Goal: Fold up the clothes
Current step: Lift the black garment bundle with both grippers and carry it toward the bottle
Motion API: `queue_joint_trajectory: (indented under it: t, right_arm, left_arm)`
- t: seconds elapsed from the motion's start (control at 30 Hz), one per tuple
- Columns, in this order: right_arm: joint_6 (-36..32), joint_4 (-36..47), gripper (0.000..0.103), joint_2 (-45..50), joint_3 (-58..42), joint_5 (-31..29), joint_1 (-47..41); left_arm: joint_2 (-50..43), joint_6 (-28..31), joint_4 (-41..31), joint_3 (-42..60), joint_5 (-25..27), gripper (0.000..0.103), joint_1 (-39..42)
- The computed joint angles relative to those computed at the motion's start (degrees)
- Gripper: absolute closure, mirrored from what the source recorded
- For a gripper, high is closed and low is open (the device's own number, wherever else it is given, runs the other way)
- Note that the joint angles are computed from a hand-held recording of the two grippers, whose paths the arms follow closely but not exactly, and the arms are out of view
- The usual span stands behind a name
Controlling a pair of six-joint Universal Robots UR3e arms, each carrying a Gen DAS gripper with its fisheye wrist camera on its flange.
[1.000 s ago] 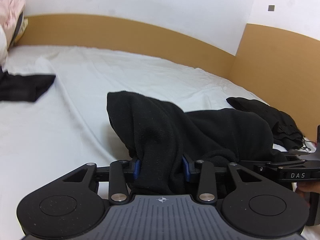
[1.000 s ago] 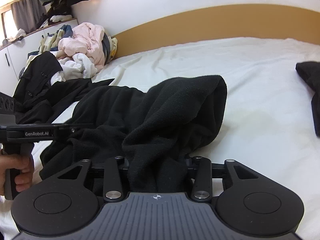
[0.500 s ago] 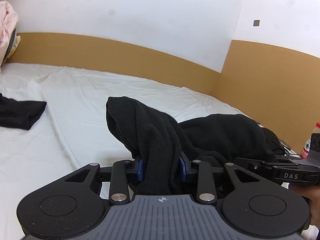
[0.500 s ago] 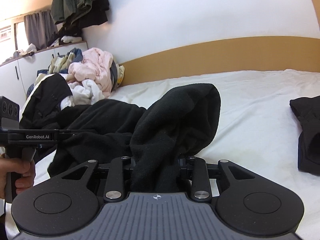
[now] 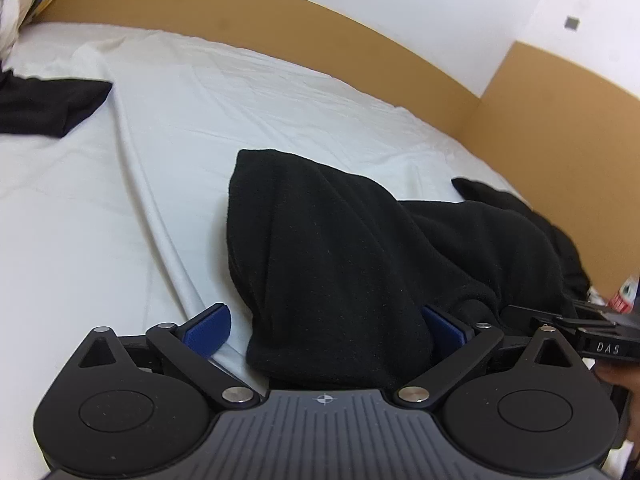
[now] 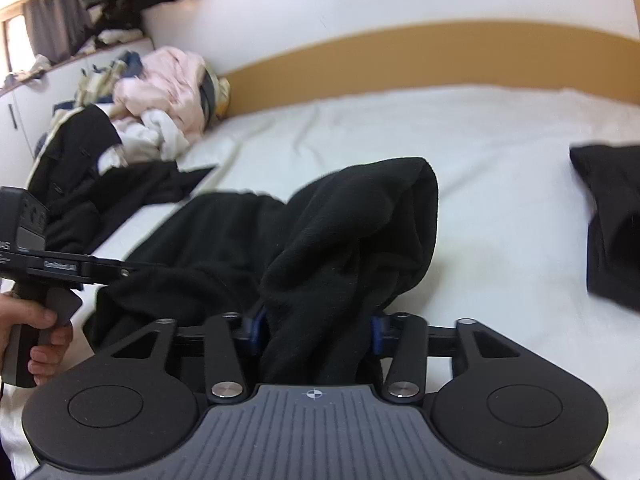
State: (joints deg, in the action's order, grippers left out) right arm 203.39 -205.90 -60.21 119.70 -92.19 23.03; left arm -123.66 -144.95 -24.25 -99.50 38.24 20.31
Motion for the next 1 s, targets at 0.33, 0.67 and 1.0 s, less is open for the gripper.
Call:
queue_joint_trajectory:
  t: [0.33,0.67,1.0]
  right_arm:
    - [-0.7,-9.3,0.073,3.9,-1.8,-6.4,4.6]
    - [-3.8,-10.1,0.073,3.2,-3.6,-5.1,4.0]
    - [-2.3,-22.3,0.073,-4.4,9.6,-4.8,-1.6]
  left_arm:
    - [3.7,1.2,25.6,-12.3,2.5,0.068,-3.0]
    - [6.4,-1.6,34.3,-17.7,2.8,0.068,-2.9]
    - [11.8,-6.0,24.9,-6.9,7.9,0.068,-13.5]
